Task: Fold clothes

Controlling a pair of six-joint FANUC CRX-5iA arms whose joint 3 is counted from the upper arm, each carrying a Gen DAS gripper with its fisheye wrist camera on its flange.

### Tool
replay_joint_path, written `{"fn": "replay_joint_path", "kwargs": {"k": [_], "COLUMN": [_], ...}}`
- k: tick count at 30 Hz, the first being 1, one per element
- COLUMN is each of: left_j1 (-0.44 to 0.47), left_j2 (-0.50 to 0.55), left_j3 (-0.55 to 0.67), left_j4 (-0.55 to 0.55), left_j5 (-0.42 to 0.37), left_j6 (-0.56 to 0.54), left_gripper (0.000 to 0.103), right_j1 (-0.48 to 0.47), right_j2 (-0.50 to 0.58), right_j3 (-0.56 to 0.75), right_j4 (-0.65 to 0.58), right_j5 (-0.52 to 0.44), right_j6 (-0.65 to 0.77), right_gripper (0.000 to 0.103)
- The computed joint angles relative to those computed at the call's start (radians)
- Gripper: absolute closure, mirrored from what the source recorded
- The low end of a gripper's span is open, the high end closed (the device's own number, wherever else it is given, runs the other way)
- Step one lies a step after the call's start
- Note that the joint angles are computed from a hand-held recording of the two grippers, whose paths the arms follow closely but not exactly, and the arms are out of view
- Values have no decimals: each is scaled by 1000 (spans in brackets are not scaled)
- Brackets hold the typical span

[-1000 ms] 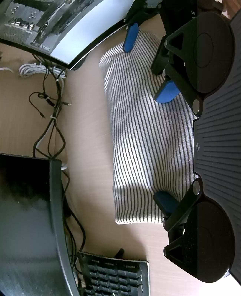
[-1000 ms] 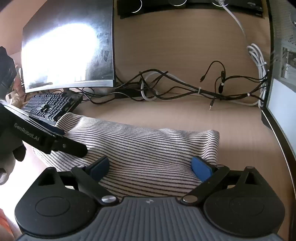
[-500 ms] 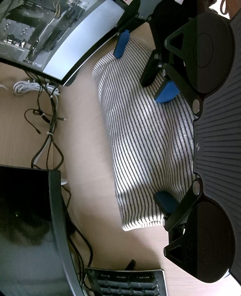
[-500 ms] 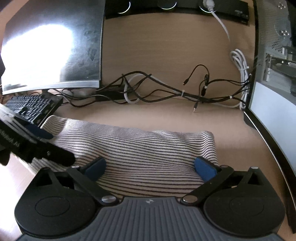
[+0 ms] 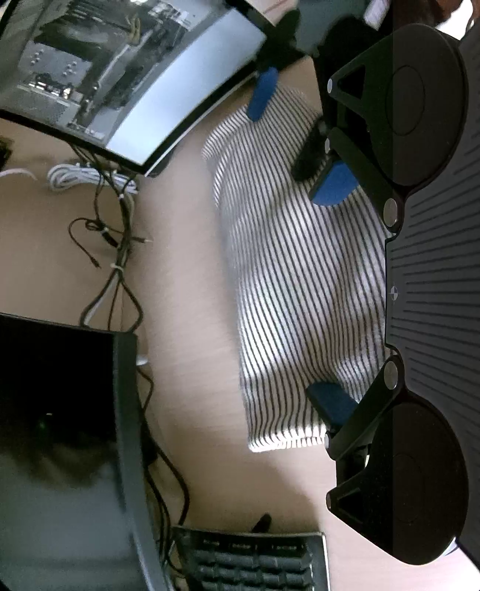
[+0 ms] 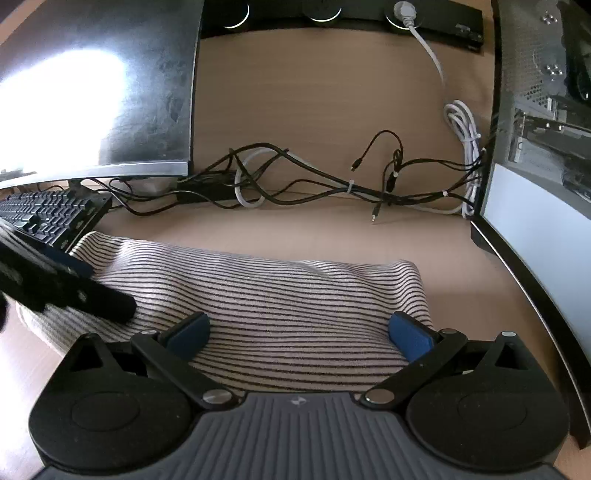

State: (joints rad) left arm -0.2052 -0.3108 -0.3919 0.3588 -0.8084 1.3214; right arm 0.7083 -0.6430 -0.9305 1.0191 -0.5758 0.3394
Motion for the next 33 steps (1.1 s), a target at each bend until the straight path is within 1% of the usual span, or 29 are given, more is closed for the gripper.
{"fn": "replay_joint_path", "kwargs": {"k": [4,6,7,9,12,16,17,18,20,21,22,27,29,33], "left_j1": [-4,-2,-8,-22,-21,-18,-18,-18,-15,-15,-16,-19,-14,1], "left_j2": [-17,-5,5,13,29,36,35,34,28,26,26,38,44,59], "left_j3": [36,34,39,38,38,32,29,24,12,8,5,5,2,-13], "left_j4": [-34,-25,-44,-71,-68,-58,-56,-54,-45,-42,-42,-34,-12,49], "left_j5": [-47,-70,-79,-68,-54,-40,-34,-26,-15,-10,-5,5,8,21], "left_j6": [3,0,22,38,30,33,33,32,26,22,18,-9,-32,-81], "left_gripper": [0,0,0,0,0,0,0,0,0,0,0,0,0,0], "right_j1": [-17,-30,-37,-38,-33,-30,-23,-8,15,11,1,-12,-11,-6], "right_j2": [-2,-1,-2,-2,-5,-58,-68,-71,-62,-61,-68,-56,-46,-7], "right_j3": [-11,-15,-16,-16,-8,-25,-26,-15,27,38,35,34,37,32], "right_j4": [22,27,25,25,6,82,82,34,-145,-217,-249,-253,-249,-170], "right_j5": [26,46,57,59,51,13,-5,-33,-88,-95,-82,-65,-70,-83], "right_j6": [-19,-21,-21,-22,11,-45,-43,-5,86,103,87,59,45,-26], "right_gripper": [0,0,0,0,0,0,0,0,2,2,2,1,1,0]}}
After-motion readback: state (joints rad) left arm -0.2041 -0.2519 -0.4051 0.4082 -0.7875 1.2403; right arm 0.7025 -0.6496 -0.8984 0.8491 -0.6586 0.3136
